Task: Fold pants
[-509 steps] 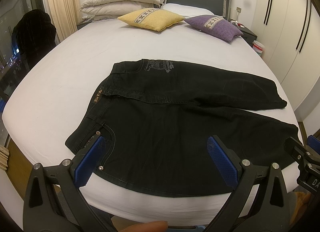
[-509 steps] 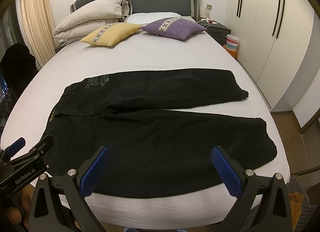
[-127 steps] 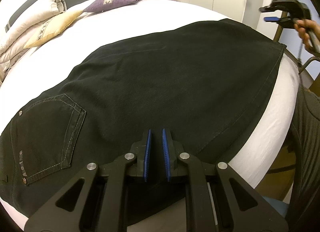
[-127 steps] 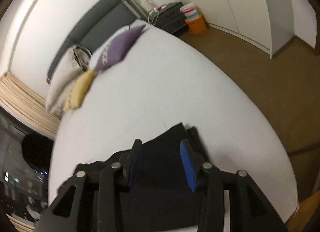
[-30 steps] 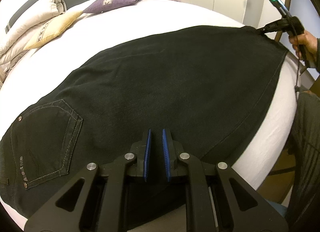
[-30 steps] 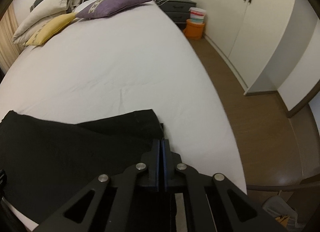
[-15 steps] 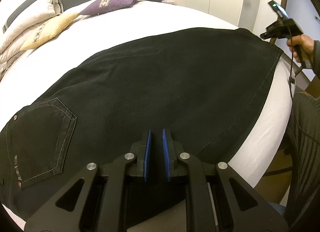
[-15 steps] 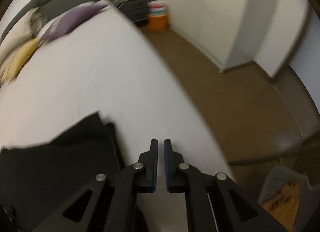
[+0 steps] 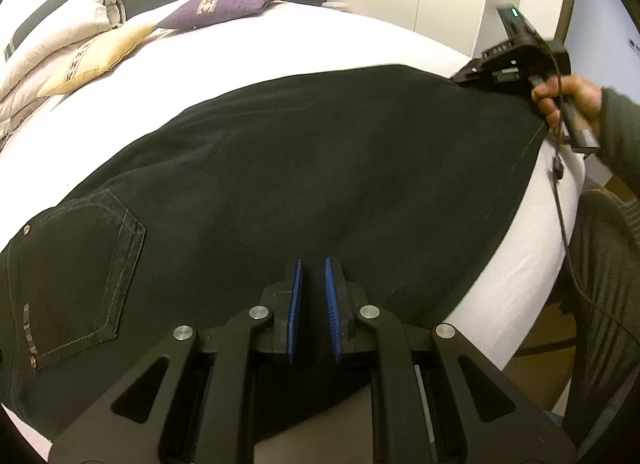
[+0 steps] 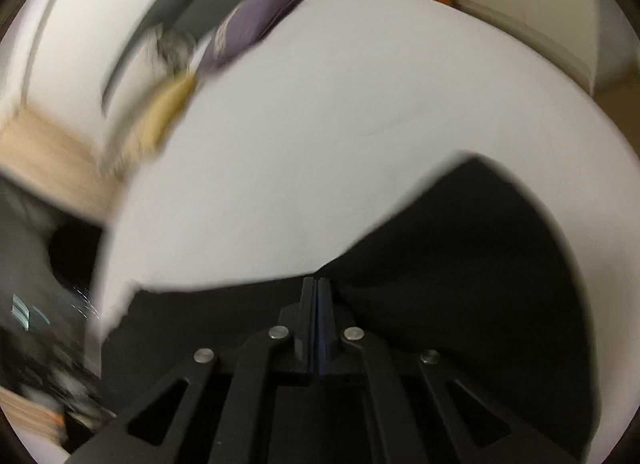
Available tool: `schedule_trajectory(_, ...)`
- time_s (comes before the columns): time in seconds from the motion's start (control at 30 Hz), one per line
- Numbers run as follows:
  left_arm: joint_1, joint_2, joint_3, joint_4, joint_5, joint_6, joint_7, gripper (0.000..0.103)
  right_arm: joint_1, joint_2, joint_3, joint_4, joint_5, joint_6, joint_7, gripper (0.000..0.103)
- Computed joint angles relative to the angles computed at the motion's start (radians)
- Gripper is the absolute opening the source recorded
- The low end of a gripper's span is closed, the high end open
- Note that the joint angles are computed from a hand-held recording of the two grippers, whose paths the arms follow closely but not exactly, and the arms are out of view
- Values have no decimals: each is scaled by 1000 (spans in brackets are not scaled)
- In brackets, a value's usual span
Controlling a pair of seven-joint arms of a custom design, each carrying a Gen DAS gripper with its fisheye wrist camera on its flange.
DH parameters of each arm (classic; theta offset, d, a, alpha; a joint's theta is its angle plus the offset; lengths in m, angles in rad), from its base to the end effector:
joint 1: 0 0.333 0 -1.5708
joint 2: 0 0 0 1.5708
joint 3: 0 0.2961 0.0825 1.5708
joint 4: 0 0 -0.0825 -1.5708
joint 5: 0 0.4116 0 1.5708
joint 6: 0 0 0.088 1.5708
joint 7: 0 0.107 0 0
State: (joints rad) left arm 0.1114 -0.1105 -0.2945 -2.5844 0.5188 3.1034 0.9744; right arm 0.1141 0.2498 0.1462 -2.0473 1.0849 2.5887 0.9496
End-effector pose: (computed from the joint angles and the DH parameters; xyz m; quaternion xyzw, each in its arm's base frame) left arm 0.4789 -0.1297 0.3191 -0.6349 0.7073 -0.2307 0.2080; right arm 0.6078 0.1429 0.3042 -0.6560 0.6593 0.0996 0.3536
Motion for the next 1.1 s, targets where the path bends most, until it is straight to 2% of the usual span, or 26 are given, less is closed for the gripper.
schedule_trajectory(0.1, 2, -13, 9, -17, -26, 19, 20, 12, 28, -55, -36, -71, -129, 165, 123, 0)
schedule_trajectory(0.17, 25, -28, -7, -33, -34, 26, 10, 12, 24, -105, -55, -120, -236, 197, 267, 3)
schedule_trajectory(0.2, 22, -34, -5, -42, -57, 32, 21, 12, 57, -143, -86, -155, -256, 216, 290, 7)
schedule_trajectory(0.23, 12, -42, 2, -50, -90, 33, 41, 12, 70, -198, -82, -193, -206, 217, 244, 7)
schedule_trajectory(0.27, 11, -51, 1, -57, -115, 36, 56, 12, 52, -251, -43, -222, -86, 185, 131, 8)
schedule_trajectory(0.3, 3, -57, 7, -61, -135, 42, 75, 12, 64, -294, -39, -240, 50, 121, 0, 21)
schedule_trajectory(0.33, 30, -63, -23, -63, -155, 50, 99, 12, 89, -336, -47, -266, 131, 49, -92, 30)
schedule_trajectory(0.37, 91, -66, -76, -53, -106, 51, 64, 12, 114, -362, -55, -288, 178, 3, -147, 48)
schedule_trajectory(0.4, 130, -67, -103, -43, -51, 46, 20, 12, 138, -372, -64, -303, 221, -35, -193, 56)
schedule_trajectory(0.43, 134, -60, -102, -31, -63, 28, 30, 12, 160, -361, -68, -309, 219, -59, -197, 56)
schedule_trajectory(0.47, 103, -50, -77, -26, -146, 5, 101, 12, 174, -340, -68, -306, 169, -55, -156, 56)
schedule_trajectory(0.5, 40, -36, -16, -18, -214, -30, 163, 12, 182, -318, -66, -310, 101, -33, -88, 49)
schedule_trajectory(0.53, -4, -27, 30, -20, -275, -57, 218, 12, 182, -298, -76, -316, 87, -27, -63, 38)
schedule_trajectory(0.57, -37, -41, 66, -47, -321, -32, 256, 12, 179, -297, -86, -325, 119, -22, -79, 9)
schedule_trajectory(0.6, -59, -61, 87, -75, -361, -9, 280, 12, 166, -301, -101, -336, 92, -18, -38, 0)
schedule_trajectory(0.67, -124, -104, 144, -135, -467, 25, 344, 12, 144, -327, -124, -363, 90, 6, -33, 0)
schedule_trajectory(0.77, -228, -158, 240, -193, -587, 48, 413, 12, 119, -381, -135, -417, -73, 107, 132, 0)
schedule_trajectory(0.8, -251, -179, 264, -197, -618, 34, 429, 12, 91, -413, -105, -440, -190, 140, 244, 5)
schedule_trajectory(0.87, -302, -211, 325, -188, -678, 46, 478, 12, 141, -451, -132, -445, -214, 154, 262, 15)
schedule_trajectory(0.9, -313, -223, 347, -181, -696, 56, 503, 12, 208, -468, -175, -437, -121, 139, 172, 25)
schedule_trajectory(0.93, -325, -215, 367, -155, -710, 65, 527, 12, 244, -474, -184, -419, -14, 107, 62, 32)
schedule_trajectory(0.97, -361, -194, 415, -112, -729, 69, 568, 12, 272, -460, -185, -390, 33, 82, -1, 48)
schedule_trajectory(1.0, -373, -169, 434, -73, -739, 66, 598, 12, 295, -435, -172, -357, 66, 55, -52, 58)
schedule_trajectory(1.03, -358, -132, 429, -22, -737, 61, 618, 12, 297, -413, -165, -336, 76, 30, -74, 59)
schedule_trajectory(1.07, -377, -85, 458, 37, -740, 59, 655, 12, 296, -384, -150, -315, 72, 13, -73, 59)
schedule_trajectory(1.1, -430, -43, 516, 90, -813, 49, 744, 12, 287, -348, -136, -297, 36, 4, -43, 59)
